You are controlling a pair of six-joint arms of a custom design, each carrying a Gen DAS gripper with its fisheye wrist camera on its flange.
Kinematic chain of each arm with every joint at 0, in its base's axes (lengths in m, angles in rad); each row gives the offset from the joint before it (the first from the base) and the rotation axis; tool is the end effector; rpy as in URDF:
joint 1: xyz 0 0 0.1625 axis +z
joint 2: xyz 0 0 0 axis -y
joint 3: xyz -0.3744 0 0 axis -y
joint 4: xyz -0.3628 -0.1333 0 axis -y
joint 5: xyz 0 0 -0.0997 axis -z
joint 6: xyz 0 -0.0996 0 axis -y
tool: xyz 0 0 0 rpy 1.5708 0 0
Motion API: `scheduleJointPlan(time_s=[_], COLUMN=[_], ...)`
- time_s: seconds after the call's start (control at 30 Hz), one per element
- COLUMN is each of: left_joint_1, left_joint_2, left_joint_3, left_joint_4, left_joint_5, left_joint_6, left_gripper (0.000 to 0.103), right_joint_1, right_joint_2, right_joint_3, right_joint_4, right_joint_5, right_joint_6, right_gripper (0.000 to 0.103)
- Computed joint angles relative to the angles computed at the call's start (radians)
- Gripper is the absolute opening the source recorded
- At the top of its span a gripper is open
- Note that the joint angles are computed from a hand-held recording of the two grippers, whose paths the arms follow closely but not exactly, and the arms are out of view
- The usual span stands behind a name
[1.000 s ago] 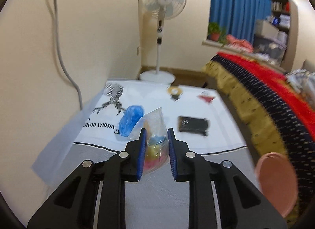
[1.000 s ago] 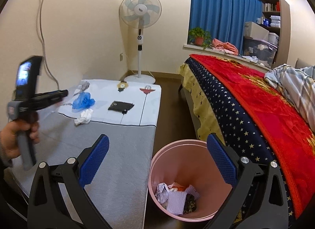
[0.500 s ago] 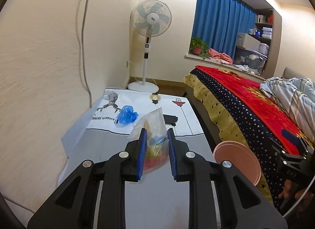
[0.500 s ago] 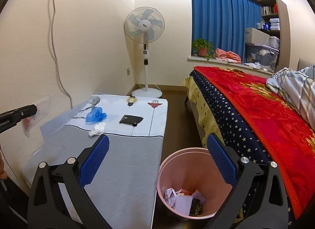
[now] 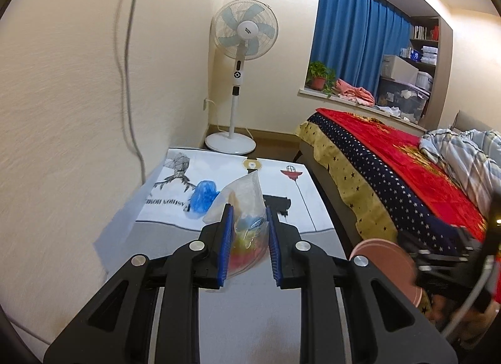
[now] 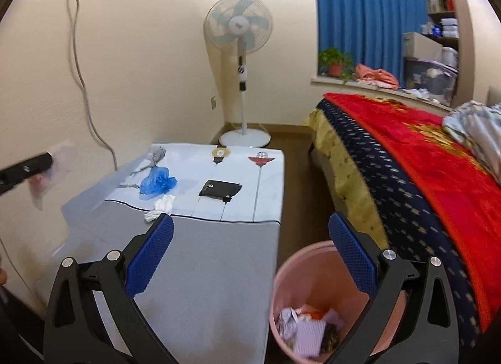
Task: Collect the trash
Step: 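Lift the clear bag with the left tool while the right tool grasps the black pouch, then carry the clear bag and black pouch over the wastebasket with both tools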
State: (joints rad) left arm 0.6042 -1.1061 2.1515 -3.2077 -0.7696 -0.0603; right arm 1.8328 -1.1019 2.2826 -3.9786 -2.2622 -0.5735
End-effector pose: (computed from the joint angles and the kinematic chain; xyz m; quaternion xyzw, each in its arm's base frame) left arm -0.2714 -0.4362 0.1814 0.2834 0.8417 -0.4170 0.1931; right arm 0.1744 -0.3808 0.2290 0.1338 -0.7822 0.4922 0.3577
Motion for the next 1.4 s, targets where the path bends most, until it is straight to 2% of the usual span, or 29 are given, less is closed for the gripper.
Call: scheduleJointPlan(time_s=[0.1, 0.27, 0.4, 0.53, 0.7, 0.87, 0.93, 1.0, 1.07, 1.23, 1.3, 1.4], left_joint_1=[0.048, 0.131, 0.178, 0.207, 0.225, 0.241, 0.242, 0.242, 0.243, 0.242, 0.240, 0.236], left_joint_2=[0.061, 0.146, 0.193, 0.206, 0.211, 0.220, 0.223, 0.223, 0.222, 0.218, 0.218, 0.216], left_joint_3=[-0.067, -0.199, -0.278, -0.313, -0.330, -0.347, -0.348, -0.345, -0.343, -0.338, -0.336, -0.333], left_joint_4=[-0.009, 0.041, 0.068, 0.106, 0.111, 0.128, 0.124, 0.118, 0.108, 0.100, 0.097, 0.087], left_joint_5=[-0.027, -0.042, -0.039, -0.060, -0.066, -0.078, -0.077, -0.079, -0.078, -0.064, -0.060, -0.049], left_joint_6=[0.033, 0.082, 0.087, 0.061, 0.052, 0.042, 0.052, 0.056, 0.060, 0.059, 0.062, 0.074], left_gripper=[0.021, 0.021, 0.021, 0.021, 0.021, 0.021, 0.021, 0.021, 0.021, 0.021, 0.021, 0.021], right_joint_1=[-0.072, -0.150, -0.193, -0.224, -0.236, -0.234, -0.233, -0.229, -0.228, -0.232, -0.226, -0.219], right_joint_2=[0.086, 0.250, 0.348, 0.434, 0.528, 0.594, 0.622, 0.643, 0.635, 0.597, 0.582, 0.525], right_joint_3=[-0.129, -0.357, -0.519, -0.677, -0.842, -0.991, -1.038, -1.052, -1.031, -0.954, -0.927, -0.849], right_joint_4=[0.101, 0.237, 0.361, 0.502, 0.588, 0.751, 0.817, 0.799, 0.760, 0.689, 0.664, 0.651], right_joint_5=[0.048, 0.091, 0.119, 0.137, 0.134, 0.074, 0.031, 0.005, 0.019, 0.054, 0.052, 0.077], right_joint_6=[-0.011, -0.031, -0.041, -0.005, 0.051, 0.162, 0.182, 0.151, 0.141, 0.135, 0.125, 0.170], right_gripper=[0.098, 0.098, 0.098, 0.098, 0.098, 0.098, 0.098, 0.098, 0.078, 0.064, 0.063, 0.063])
